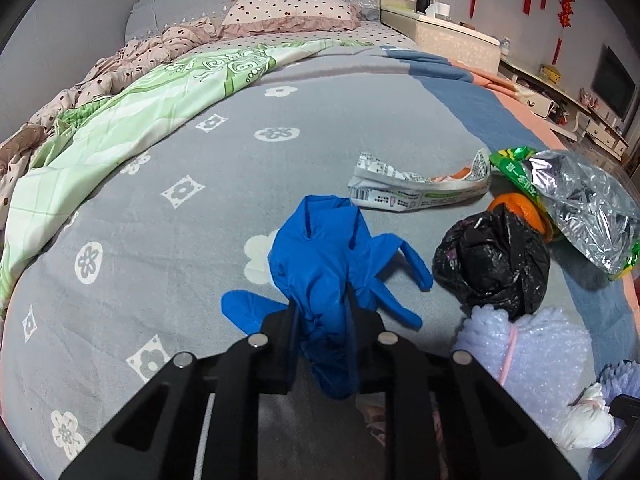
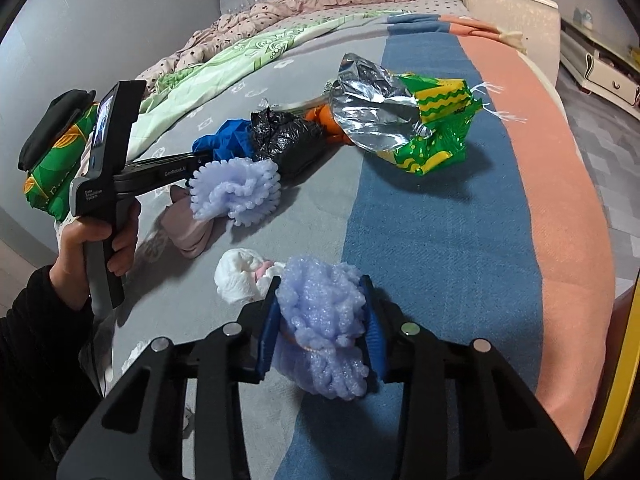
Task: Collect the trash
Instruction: 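Grasp the blue glove with the left tool while the right tool grasps the lavender mesh scrubber, then carry the glove and scrubber to the yellow bin and release both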
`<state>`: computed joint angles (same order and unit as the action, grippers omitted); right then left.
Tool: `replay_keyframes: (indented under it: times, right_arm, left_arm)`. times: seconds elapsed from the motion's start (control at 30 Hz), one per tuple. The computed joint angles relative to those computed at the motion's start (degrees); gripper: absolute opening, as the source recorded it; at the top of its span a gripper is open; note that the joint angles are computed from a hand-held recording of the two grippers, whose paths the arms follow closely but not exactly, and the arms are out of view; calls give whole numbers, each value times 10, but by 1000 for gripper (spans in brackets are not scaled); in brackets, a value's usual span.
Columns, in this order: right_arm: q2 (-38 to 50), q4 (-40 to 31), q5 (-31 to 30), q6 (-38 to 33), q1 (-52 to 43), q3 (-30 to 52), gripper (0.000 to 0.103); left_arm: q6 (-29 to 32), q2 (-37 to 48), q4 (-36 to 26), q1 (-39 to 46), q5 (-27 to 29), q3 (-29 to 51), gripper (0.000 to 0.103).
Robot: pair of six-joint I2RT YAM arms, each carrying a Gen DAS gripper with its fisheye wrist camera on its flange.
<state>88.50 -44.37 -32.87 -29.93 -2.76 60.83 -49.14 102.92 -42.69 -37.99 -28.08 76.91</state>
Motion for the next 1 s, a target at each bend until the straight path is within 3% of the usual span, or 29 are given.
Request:
replay_keyframes:
  times: [0.33, 1.0]
  right_arm:
    - [-41, -39, -29, -27, -28, 5, 35]
    - [-106, -191, -126, -100, -158, 86, 35]
  left_arm:
    - [-34, -36, -49, -16, -35, 12, 15]
    - [-127, -64, -239, -145, -143, 159, 15]
